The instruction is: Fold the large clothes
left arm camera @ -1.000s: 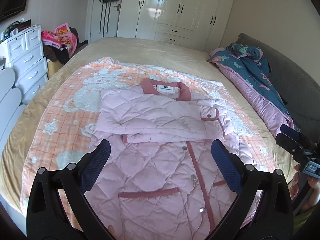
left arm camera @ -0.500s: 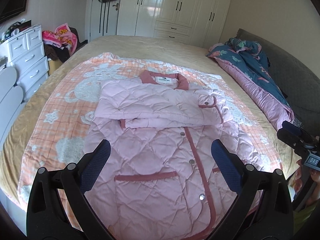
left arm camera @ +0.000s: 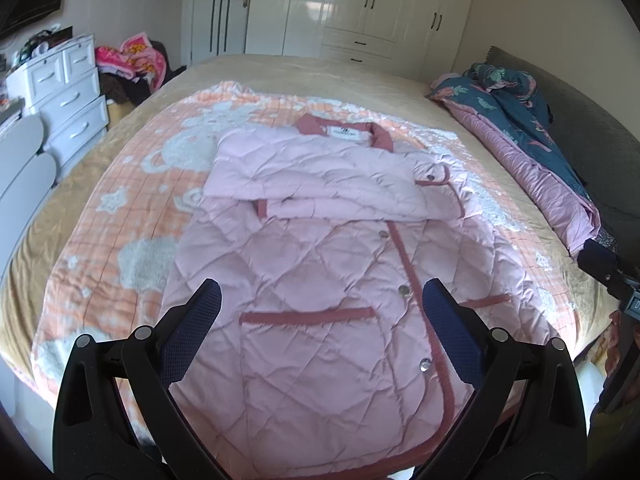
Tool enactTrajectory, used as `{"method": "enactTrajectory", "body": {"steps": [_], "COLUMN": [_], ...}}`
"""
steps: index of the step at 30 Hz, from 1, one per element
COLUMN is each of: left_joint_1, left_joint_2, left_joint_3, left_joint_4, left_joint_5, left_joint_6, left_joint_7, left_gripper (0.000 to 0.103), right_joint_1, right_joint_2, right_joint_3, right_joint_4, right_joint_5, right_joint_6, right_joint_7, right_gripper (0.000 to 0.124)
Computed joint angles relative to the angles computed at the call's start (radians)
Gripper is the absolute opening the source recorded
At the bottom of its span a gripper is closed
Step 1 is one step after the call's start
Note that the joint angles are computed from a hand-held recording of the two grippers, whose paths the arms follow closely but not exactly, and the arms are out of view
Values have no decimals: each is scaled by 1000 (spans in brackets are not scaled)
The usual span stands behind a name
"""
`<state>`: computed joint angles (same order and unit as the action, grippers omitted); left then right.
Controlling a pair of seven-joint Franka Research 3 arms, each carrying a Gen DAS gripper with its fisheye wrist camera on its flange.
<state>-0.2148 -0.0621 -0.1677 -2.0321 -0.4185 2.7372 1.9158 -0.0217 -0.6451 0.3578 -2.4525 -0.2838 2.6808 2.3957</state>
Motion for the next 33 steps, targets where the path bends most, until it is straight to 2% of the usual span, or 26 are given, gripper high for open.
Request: {"method": "enactTrajectory", "body": {"steps": [21, 33], "left_joint_1": [29, 49], "left_joint_2": [-15, 1], "left_joint_3": [16, 17], "left_joint_4": [-114, -129], "left_joint_5": [146, 202], "left_joint_6": [29, 3], "left_joint_7": [-108, -146], "left_gripper": [95, 95], "right_joint_1": [44, 67], "right_joint_2": [-63, -103], "right_joint_3": [-35, -59], "right_joint_4": [-136, -208], "right_joint_5": [64, 101], "right_joint_6": [-43, -85], "right_joint_7": [-39, -76], "right_gripper": [99, 99]}}
